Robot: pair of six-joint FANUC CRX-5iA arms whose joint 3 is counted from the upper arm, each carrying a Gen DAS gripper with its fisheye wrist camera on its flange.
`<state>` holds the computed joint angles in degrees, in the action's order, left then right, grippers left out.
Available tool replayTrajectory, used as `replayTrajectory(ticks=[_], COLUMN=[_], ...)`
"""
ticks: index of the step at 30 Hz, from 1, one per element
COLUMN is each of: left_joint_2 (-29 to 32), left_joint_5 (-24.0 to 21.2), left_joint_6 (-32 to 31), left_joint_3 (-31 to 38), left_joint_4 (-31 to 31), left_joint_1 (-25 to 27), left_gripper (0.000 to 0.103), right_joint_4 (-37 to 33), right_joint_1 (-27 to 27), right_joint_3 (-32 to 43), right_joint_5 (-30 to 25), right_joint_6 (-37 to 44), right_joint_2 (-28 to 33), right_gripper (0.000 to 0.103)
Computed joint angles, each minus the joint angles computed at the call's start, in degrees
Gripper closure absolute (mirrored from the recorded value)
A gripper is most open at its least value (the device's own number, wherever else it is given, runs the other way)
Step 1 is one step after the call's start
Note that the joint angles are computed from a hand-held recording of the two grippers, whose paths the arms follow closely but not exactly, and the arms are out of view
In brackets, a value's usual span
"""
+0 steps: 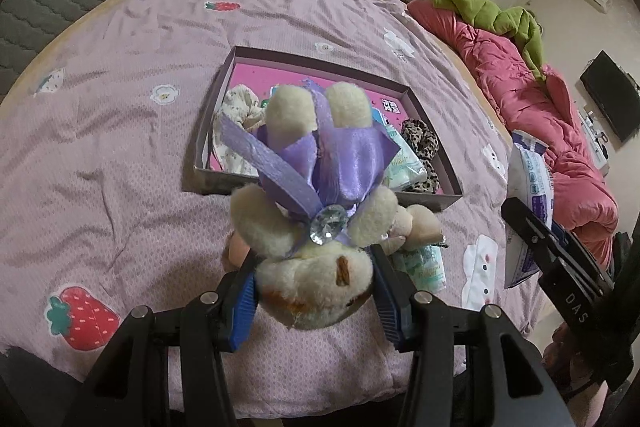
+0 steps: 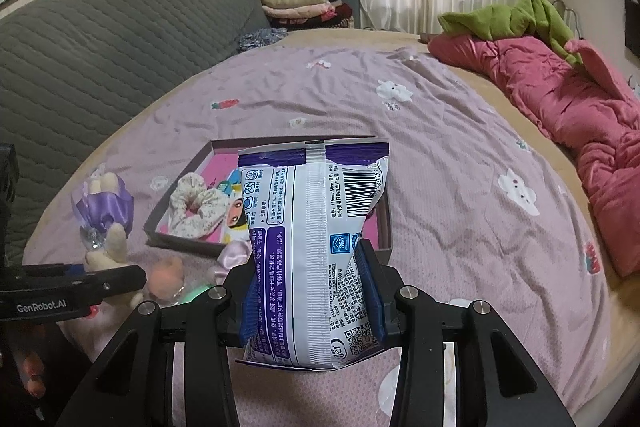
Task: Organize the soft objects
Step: 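Lift the bear and the packet and carry both toward the tray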
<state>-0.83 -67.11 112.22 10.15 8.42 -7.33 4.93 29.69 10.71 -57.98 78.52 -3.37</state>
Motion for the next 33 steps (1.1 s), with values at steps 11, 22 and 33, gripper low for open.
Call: replayTrajectory(ticks=[11,22,33], left_joint_2=[1.5,3.6,5.3], left_joint_5=[-0.9,-1.7,-2.3], left_joint_6=[0.5,-0.3,-1.0], left_joint_3=[3.9,7.5,9.4], left_joint_4=[-1.3,-2.1,-2.6], left_joint_1=[0.3,0.5,0.6], left_gripper=[0.052,0.052,0.052], right_joint_4=[0.4,0.2,0.0], right_joint_1=[-1.0,-2.1,-2.5], right_joint_3=[3.1,5.7,8.6], right_joint_5=[0.7,0.6,0.6], right_joint_6=[0.2,0.9,1.7], right_joint_2=[1.5,3.3,5.8], right_gripper=[0.059,0.059,0.059])
